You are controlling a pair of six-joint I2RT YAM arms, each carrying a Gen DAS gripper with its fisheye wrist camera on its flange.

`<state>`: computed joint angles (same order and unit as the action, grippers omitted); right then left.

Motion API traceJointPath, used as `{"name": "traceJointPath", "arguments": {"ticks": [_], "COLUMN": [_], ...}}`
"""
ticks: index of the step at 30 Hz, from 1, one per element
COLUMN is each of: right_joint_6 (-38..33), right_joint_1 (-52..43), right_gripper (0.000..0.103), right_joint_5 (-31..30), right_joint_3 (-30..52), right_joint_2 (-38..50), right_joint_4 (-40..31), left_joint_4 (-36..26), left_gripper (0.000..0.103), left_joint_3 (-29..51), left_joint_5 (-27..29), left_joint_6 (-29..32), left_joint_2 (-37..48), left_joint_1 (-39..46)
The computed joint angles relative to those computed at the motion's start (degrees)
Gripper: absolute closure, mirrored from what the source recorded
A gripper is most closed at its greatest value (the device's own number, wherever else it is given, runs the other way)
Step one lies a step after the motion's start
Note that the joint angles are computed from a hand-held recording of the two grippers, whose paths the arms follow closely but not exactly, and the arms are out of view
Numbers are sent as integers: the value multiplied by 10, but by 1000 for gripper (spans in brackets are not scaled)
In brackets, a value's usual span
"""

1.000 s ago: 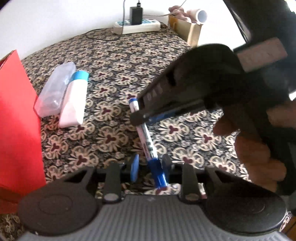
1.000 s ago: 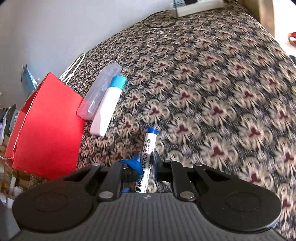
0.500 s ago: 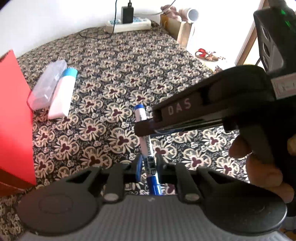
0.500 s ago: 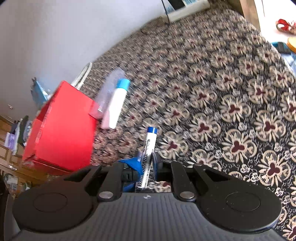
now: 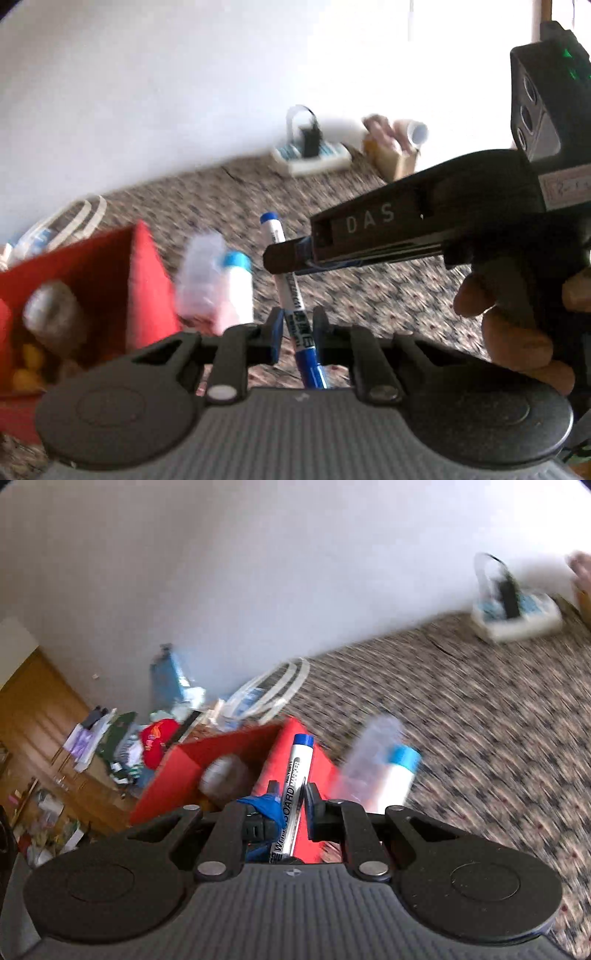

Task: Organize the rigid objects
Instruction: 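Lift the marker off the bed with the right gripper, then lower the marker into the red box and open the right gripper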

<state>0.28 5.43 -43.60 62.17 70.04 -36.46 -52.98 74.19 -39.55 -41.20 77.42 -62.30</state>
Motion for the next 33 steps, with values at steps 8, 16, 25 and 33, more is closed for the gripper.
{"name": "traceJointPath", "arguments": {"ticks": [8, 16, 25, 33], "right_joint_6": [120, 168, 190, 198], "right_joint_1": [191, 300, 335, 347], "right_gripper": [103, 103, 103, 103], "right_joint_5": [124, 248, 292, 318], "right_joint_3": [60, 135, 215, 237], "right_joint_2": [90, 215, 321, 344], "right_joint_4": [101, 88, 17, -5], "left_joint_4": [-47, -3, -1, -17], "left_gripper": [91, 90, 90, 90], "left_joint_3": [-22, -93, -149, -138], "left_joint_5": [7, 251, 428, 461], "left_joint_6": [113, 322, 449, 490], "left_joint_2": [-136, -221, -183, -122], "left_joint_1": [104, 406, 601, 650]}}
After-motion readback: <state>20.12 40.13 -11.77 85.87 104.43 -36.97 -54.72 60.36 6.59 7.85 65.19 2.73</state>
